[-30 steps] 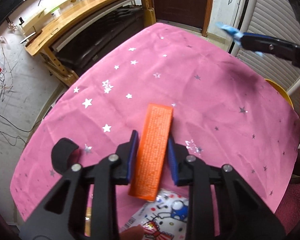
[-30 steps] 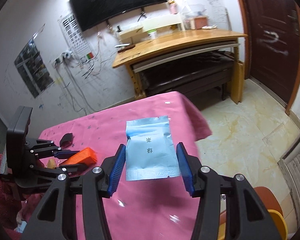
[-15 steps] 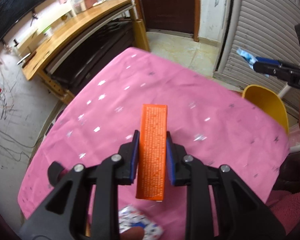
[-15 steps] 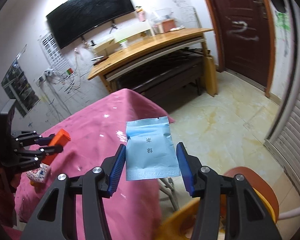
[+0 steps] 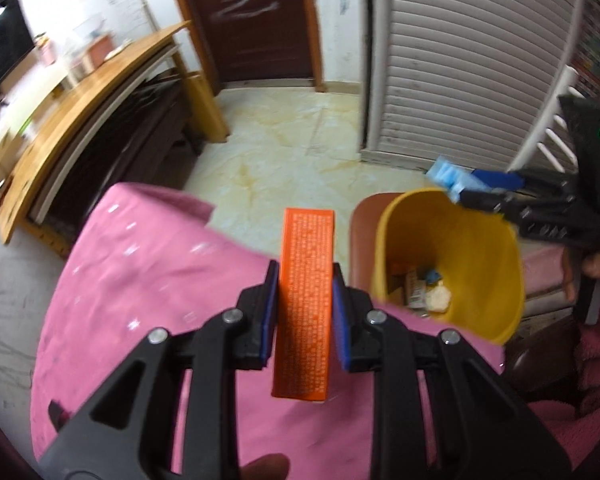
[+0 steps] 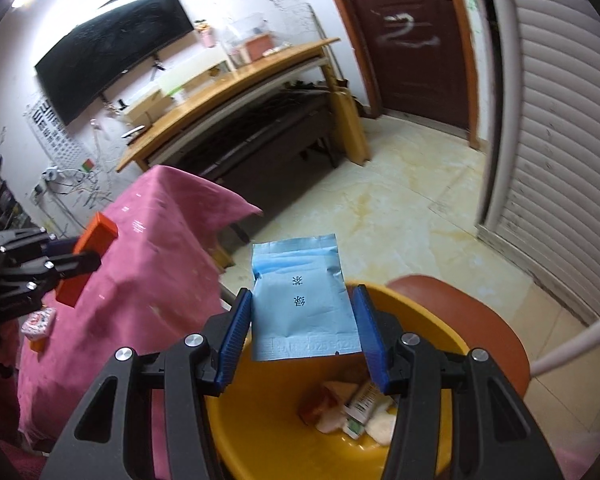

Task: Collect trash
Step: 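Carry orange box and blue packet to the yellow bin and open both tools, then move both open tools back over the table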

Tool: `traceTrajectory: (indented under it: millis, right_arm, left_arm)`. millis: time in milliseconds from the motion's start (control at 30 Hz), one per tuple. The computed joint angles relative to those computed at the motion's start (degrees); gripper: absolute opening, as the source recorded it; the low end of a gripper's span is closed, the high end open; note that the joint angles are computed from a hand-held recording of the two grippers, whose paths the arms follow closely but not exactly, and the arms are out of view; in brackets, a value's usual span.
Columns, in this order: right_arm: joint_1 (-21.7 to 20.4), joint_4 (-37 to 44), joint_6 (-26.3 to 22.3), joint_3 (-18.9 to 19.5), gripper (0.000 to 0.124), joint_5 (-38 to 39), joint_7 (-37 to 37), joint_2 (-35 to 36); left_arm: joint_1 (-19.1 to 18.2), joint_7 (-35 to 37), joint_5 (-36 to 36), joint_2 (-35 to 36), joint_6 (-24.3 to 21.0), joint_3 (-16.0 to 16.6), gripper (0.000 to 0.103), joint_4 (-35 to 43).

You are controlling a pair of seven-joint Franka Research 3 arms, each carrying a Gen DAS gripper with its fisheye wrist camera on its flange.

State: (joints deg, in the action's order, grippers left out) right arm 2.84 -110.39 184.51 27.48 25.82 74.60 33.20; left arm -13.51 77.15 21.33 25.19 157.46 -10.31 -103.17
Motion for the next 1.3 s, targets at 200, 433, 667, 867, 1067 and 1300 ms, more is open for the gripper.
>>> traceTrajectory:
  millis: [200, 433, 667, 867, 1067, 1300]
  right_arm:
    - [1.2, -1.6, -0.1, -2.2, 0.046, 0.2, 1.3, 0.4]
    - [1.5, -2.5, -0.6, -3.3, 0.046, 0.0, 2.3, 0.4]
    - [1.0, -3.5, -1.4, -3.1, 0.046, 0.8, 2.3, 0.3]
    - [1.5, -3.8, -1.6, -4.0, 0.046, 1.6, 2.8, 0.2]
    - [1.4, -4.1, -2.3, -3.9, 0.047, 2.1, 2.7, 0.0]
    - [2.5, -4.3, -3.0, -4.9, 0.047, 2.9, 2.5, -1.0]
  left_arm:
    - [-2.1, 3.0, -1.5, 5.2, -1.7, -2.3, 0.023, 6.5]
    - [-3.8, 6.2, -3.9, 9.8, -4.8, -3.5, 0.023, 12.2]
    - [-7.2, 7.1, -4.3, 14.4, -9.7, -2.9, 0.023, 18.2]
    - [-9.0, 7.0, -4.3, 17.1, -13.3, -2.4, 0.023, 22.1]
    - [-8.5, 7.1, -5.2, 17.2, -13.7, -2.6, 0.055, 22.3]
    - [-7.4, 6.2, -5.9, 14.2, -10.2, -2.9, 0.057, 17.5]
